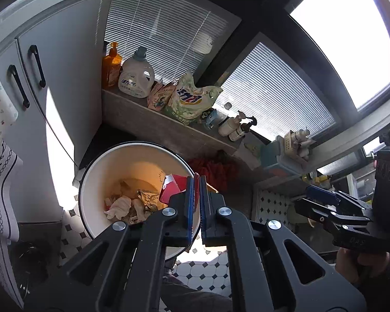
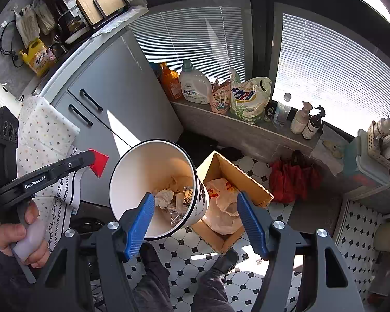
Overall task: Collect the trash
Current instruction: 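Open the left tool to drop the red paper into the bucket, then move both tools back to the counter trash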
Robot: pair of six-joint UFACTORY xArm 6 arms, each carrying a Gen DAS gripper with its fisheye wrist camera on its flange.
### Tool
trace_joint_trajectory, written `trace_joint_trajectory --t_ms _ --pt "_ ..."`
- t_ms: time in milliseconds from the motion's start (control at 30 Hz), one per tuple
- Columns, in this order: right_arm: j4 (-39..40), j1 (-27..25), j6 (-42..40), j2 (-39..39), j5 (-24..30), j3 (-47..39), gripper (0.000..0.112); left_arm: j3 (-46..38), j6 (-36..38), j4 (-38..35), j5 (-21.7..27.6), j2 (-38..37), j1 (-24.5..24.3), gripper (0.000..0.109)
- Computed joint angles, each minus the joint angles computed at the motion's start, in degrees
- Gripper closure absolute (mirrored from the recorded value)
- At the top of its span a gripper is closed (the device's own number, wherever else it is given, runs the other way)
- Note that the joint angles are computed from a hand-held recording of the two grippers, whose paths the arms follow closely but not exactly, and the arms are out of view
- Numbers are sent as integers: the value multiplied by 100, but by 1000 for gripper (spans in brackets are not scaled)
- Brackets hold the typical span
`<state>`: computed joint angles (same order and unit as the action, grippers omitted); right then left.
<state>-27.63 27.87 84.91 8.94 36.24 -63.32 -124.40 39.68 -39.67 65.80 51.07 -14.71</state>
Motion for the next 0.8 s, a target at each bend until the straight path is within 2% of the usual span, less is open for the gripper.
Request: trace_joint_trajectory --t_ms 67,100,133,300,467,633,800 --pt "-81 7 136 -94 7 97 47 -23 4 -31 -2 -9 -27 79" --pt "-105 8 190 -127 -8 137 47 40 46 -96 -51 -64 -30 63" --pt "-125 2 220 -155 -22 171 47 140 113 -185 -120 -139 -34 56" --pt "-179 4 256 -155 -101 152 47 118 14 -78 -164 -208 18 54" --pt "-199 9 62 -19 -173 -104 47 180 -106 43 -348 -351 188 45" --pt "-262 79 -229 373 -120 -806 41 345 -200 173 -749 -613 432 23" --pt "-294 200 -598 974 74 -1839 31 385 -303 300 -995 -791 765 13"
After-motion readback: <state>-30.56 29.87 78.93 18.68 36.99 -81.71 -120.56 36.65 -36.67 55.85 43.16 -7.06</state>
